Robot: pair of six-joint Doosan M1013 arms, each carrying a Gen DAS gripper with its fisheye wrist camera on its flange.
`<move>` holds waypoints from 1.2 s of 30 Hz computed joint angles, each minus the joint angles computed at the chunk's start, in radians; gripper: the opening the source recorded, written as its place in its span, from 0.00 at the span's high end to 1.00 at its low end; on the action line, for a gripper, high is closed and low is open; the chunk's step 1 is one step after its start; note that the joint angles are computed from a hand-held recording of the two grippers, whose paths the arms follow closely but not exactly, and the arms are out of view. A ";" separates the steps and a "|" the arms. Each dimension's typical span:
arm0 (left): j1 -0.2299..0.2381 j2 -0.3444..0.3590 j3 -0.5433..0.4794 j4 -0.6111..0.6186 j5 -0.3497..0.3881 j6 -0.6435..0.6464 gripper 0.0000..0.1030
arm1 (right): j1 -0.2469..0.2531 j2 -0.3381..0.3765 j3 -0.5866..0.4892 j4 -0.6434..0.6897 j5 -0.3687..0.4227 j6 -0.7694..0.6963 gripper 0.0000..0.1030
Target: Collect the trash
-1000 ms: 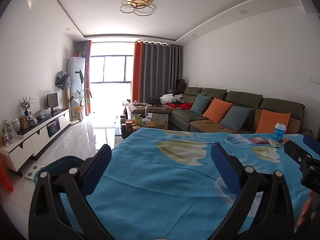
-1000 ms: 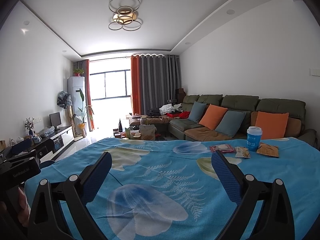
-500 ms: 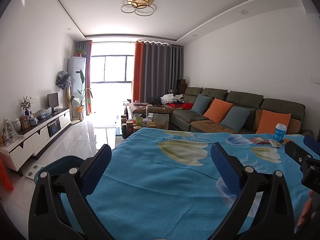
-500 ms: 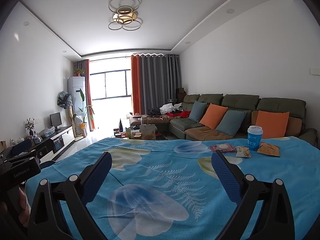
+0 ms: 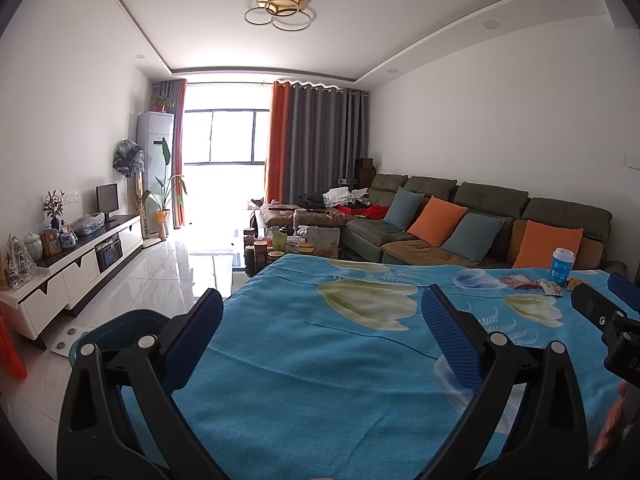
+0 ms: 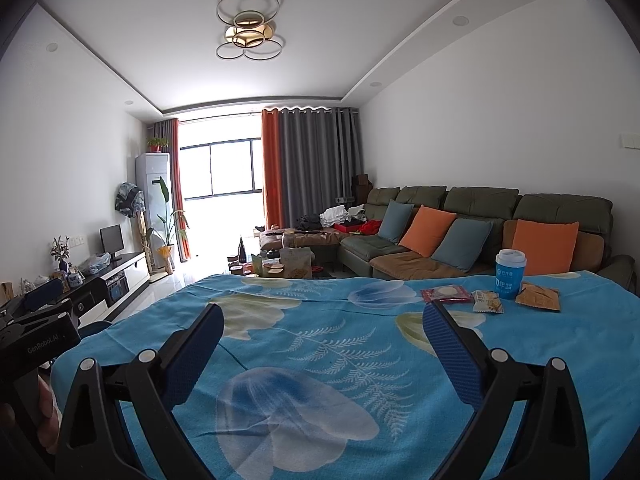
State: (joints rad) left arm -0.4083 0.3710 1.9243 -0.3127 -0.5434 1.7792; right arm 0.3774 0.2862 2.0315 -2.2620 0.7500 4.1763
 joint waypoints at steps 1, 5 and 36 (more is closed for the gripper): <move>0.000 0.000 0.000 0.000 0.000 0.000 0.05 | 0.000 0.000 0.000 0.001 0.000 0.000 0.07; 0.000 0.000 0.000 0.001 -0.001 -0.003 0.05 | -0.001 0.000 0.000 -0.001 0.001 0.002 0.07; 0.000 -0.002 0.003 -0.007 -0.002 0.005 0.05 | 0.007 0.003 0.002 0.001 0.013 0.008 0.07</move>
